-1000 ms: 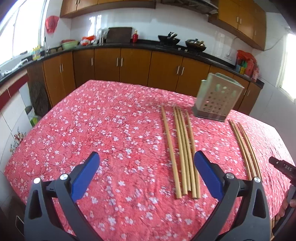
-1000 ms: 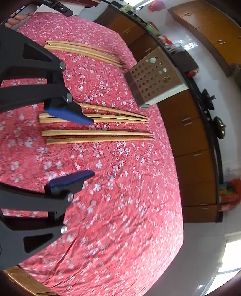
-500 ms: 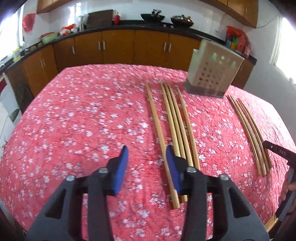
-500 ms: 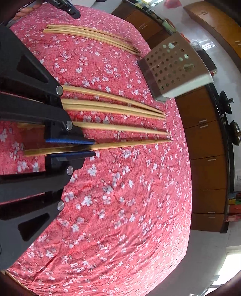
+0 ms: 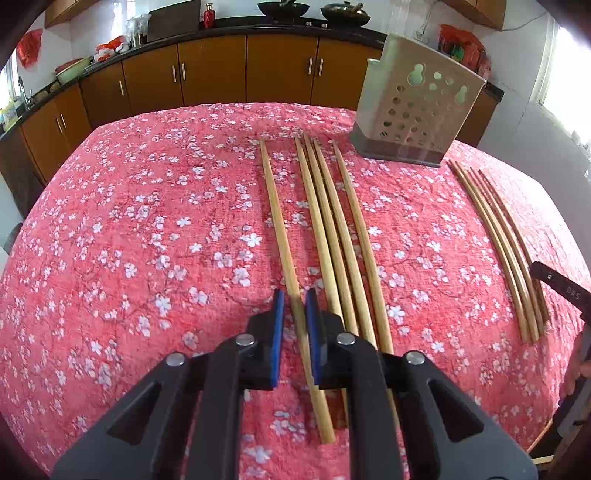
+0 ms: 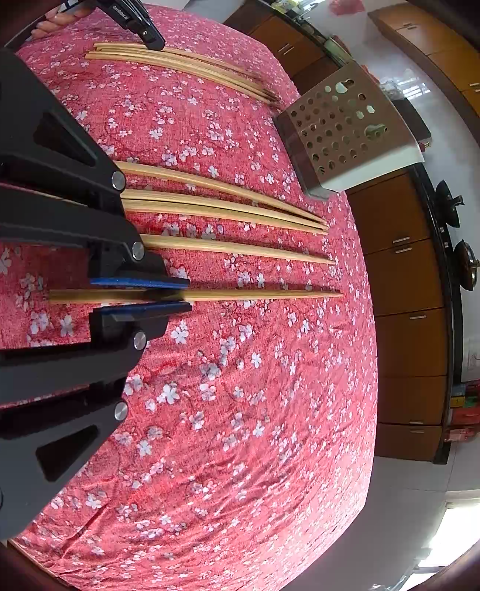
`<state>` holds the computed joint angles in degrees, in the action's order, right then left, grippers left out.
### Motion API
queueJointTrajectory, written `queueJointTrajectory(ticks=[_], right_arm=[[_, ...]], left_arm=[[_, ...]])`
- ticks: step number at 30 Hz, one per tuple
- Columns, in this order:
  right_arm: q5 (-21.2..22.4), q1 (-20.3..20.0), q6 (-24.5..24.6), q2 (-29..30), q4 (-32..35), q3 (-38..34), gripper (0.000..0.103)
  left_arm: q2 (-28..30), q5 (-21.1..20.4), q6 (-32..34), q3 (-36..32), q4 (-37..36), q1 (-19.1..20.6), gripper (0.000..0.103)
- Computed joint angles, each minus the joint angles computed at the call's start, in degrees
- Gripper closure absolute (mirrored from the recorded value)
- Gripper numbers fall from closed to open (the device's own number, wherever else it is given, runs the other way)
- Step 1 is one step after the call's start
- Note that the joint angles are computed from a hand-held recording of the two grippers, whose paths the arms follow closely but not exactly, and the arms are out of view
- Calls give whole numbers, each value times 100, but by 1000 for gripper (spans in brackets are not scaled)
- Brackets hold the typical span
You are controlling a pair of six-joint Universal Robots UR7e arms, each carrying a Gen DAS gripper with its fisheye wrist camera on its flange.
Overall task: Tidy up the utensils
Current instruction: 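Close the left tool on one bamboo chopstick while the right tool grasps another chopstick, then lift the left tool's chopstick over the holder while the right tool carries its chopstick there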
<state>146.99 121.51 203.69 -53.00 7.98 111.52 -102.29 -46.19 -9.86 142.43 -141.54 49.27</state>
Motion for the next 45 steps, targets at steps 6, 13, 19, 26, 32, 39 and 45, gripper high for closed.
queueJointTrajectory(ticks=[6, 13, 19, 26, 32, 39, 45], right_arm=[[-60, -135, -423, -21, -95, -88, 95], [36, -472, -917, -270, -625, -1, 95], [49, -408, -1015, -309, -741, 150, 95], [77, -294, -891, -310, -699, 237, 95], [164, -89, -699, -454, -621, 318, 95], [638, 477, -1215, -968, -1131, 421, 95], [923, 904, -2169, -1460, -1984, 502, 95]], left_arm=[[371, 213, 388, -223, -425, 292, 95], [812, 245, 1158, -521, -1223, 711, 94], [580, 77, 1197, -432, -1131, 719, 94], [279, 110, 1154, -259, -928, 618, 94], [111, 176, 1113, -237, -804, 513, 95], [-402, 330, 1212, -254, -1056, 48, 95], [-598, 569, 1312, -397, -1636, -492, 95]])
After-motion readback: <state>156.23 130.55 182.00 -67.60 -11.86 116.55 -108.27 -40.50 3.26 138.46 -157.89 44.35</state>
